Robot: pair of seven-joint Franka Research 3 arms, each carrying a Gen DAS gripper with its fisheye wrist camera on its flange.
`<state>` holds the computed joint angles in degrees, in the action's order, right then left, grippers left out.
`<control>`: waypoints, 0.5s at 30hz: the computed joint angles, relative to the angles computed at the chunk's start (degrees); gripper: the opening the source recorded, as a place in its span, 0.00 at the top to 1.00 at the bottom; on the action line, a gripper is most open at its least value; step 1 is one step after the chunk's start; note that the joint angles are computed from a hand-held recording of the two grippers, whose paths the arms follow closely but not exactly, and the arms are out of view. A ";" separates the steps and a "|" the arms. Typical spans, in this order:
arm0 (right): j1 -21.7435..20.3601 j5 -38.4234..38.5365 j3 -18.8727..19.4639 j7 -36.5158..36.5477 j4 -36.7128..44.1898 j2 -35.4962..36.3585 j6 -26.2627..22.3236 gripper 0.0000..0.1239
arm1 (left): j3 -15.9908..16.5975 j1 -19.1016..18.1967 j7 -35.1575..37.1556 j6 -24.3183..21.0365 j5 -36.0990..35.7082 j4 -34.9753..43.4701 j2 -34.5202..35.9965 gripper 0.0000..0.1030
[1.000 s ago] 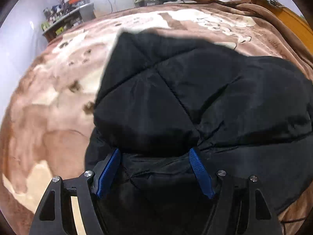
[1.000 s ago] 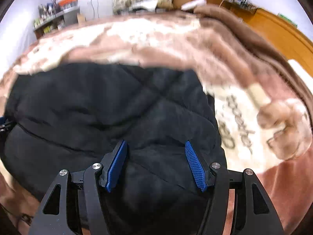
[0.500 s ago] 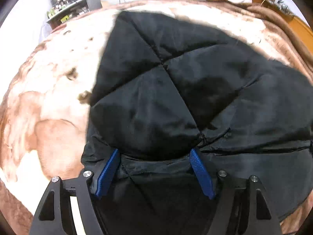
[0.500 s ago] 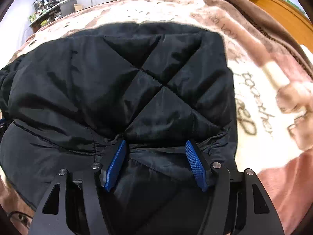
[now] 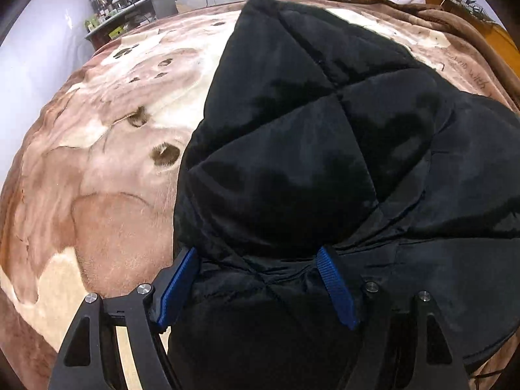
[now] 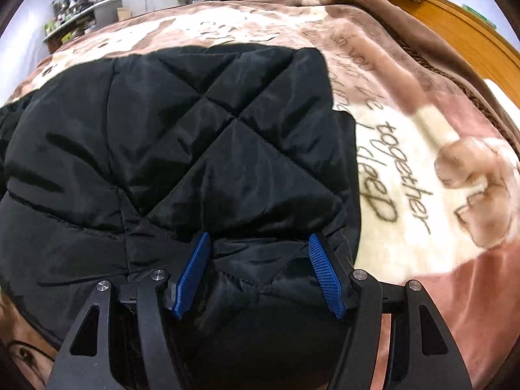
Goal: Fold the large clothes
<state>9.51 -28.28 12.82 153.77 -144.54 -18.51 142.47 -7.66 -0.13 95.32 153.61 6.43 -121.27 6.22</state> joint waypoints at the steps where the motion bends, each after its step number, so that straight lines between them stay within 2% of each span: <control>1: 0.19 0.45 -0.29 -0.48 -0.21 -0.36 0.24 0.49 | 0.04 -0.09 -0.25 0.23 0.45 -0.05 -0.02 0.27; 3: 0.18 1.44 -1.11 -2.03 -1.06 -1.11 1.18 0.49 | 0.03 0.15 0.58 -0.53 0.15 1.36 1.00 0.26; 6: -0.08 3.35 -2.08 -5.24 -0.90 -1.58 1.40 0.49 | -0.67 1.21 4.48 -2.16 -4.56 1.67 0.32 0.25; 10: -1.03 8.09 -4.70 -10.68 -4.60 -6.09 7.30 0.48 | -0.97 2.89 17.25 -4.17 -13.87 2.19 -1.68 0.21; 13: -0.65 14.35 -7.39 -16.13 -7.73 -9.75 10.49 0.47 | -0.15 3.71 22.99 -9.55 -19.47 5.34 -0.90 0.15; 15: -2.19 16.10 -7.09 -17.80 -8.22 -11.00 9.41 0.39 | 0.61 4.71 24.02 -13.57 -22.13 8.60 0.89 0.15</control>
<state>7.32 -12.18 5.73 135.97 -152.76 -29.51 151.88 -7.06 4.58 119.34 140.05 -15.71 -112.67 7.12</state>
